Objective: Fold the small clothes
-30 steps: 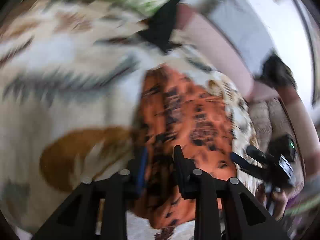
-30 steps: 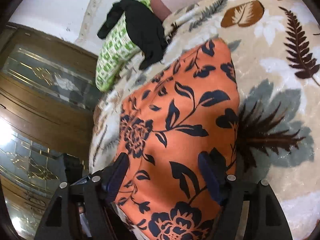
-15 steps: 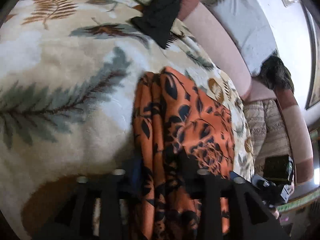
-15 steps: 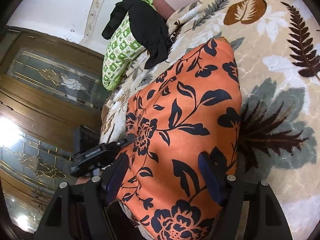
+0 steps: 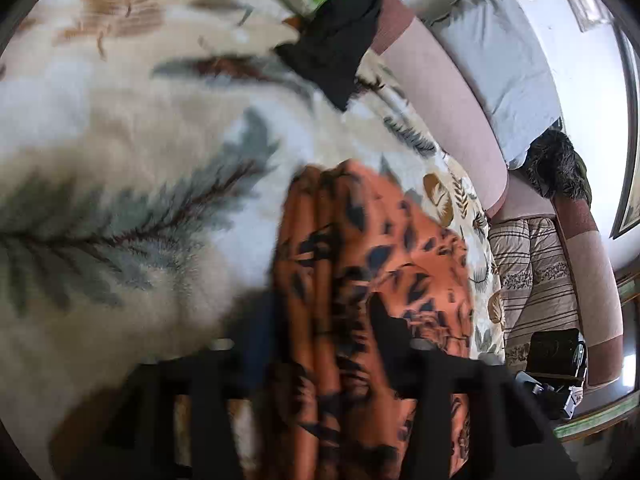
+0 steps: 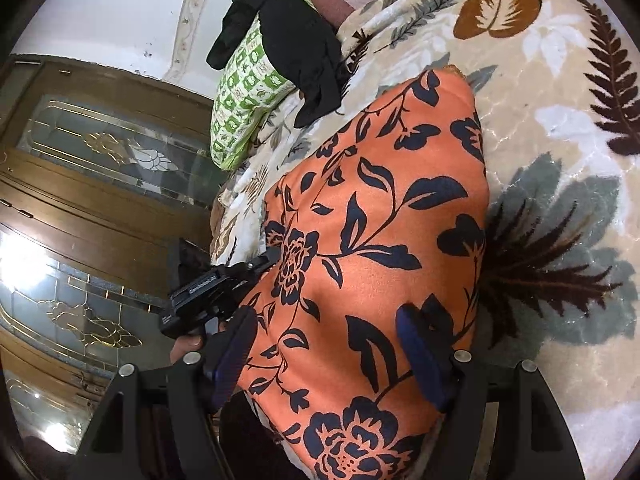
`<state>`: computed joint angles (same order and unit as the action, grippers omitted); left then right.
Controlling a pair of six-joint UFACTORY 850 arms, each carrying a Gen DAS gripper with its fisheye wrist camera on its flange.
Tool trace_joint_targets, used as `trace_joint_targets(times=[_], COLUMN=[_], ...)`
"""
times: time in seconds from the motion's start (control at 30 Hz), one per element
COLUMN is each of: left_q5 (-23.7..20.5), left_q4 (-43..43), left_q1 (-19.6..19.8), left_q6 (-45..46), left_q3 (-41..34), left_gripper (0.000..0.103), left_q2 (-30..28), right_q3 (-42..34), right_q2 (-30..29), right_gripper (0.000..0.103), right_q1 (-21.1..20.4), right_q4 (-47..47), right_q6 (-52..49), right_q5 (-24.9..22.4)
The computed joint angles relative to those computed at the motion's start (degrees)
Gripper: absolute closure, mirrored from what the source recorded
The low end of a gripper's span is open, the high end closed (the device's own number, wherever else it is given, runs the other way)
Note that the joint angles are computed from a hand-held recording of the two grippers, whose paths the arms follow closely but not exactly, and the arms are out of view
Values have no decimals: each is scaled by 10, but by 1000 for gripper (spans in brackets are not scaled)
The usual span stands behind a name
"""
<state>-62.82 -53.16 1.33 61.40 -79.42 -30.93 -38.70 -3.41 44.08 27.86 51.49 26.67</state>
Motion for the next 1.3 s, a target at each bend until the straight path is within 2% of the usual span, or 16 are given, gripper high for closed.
trace_joint_targets(times=[0.03, 0.13, 0.2, 0.23, 0.27, 0.3, 0.37, 0.43, 0.5, 0.53, 0.67, 1.17, 1.23, 1.3], left_q5=[-4, -22, -3, 26, 61, 72, 69, 110, 151, 158, 176, 168, 157, 119], left_q4=[-7, -20, -2, 22, 56, 67, 60, 64, 59, 60, 66, 62, 53, 36], left_q1=[3, 20, 19, 12, 1, 0, 1, -7, -11, -10, -7, -6, -5, 2], left_q6=[5, 49, 75, 69, 53, 47, 55, 78, 116, 120, 133, 148, 150, 142], left_q3=[4, 27, 45, 52, 58, 56, 63, 88, 117, 123, 138, 144, 136, 119], left_gripper=[29, 24, 23, 25, 46, 47, 61, 60, 52, 44, 43, 43, 43, 39], left_q2=[8, 37, 45, 45, 37, 39, 55, 89, 124, 131, 151, 164, 158, 141], right_q3=[4, 14, 25, 33, 37, 40, 38, 33, 28, 26, 23, 22, 25, 31], right_q2=[6, 22, 29, 29, 26, 21, 12, 10, 13, 16, 22, 27, 28, 29], right_gripper=[28, 28, 28, 28, 27, 26, 26, 26, 26, 26, 26, 26, 26, 26], right_q1=[5, 21, 33, 37, 38, 36, 32, 34, 37, 40, 49, 56, 52, 45], right_q4=[21, 101, 140, 143, 140, 130, 107, 113, 142, 157, 203, 237, 231, 210], right_q6=[-17, -78, -95, -79, -60, -34, -1, -7, -43, -58, -99, -124, -118, -96], right_q5=[5, 11, 27, 41, 47, 47, 38, 27, 15, 13, 10, 2, 1, 6])
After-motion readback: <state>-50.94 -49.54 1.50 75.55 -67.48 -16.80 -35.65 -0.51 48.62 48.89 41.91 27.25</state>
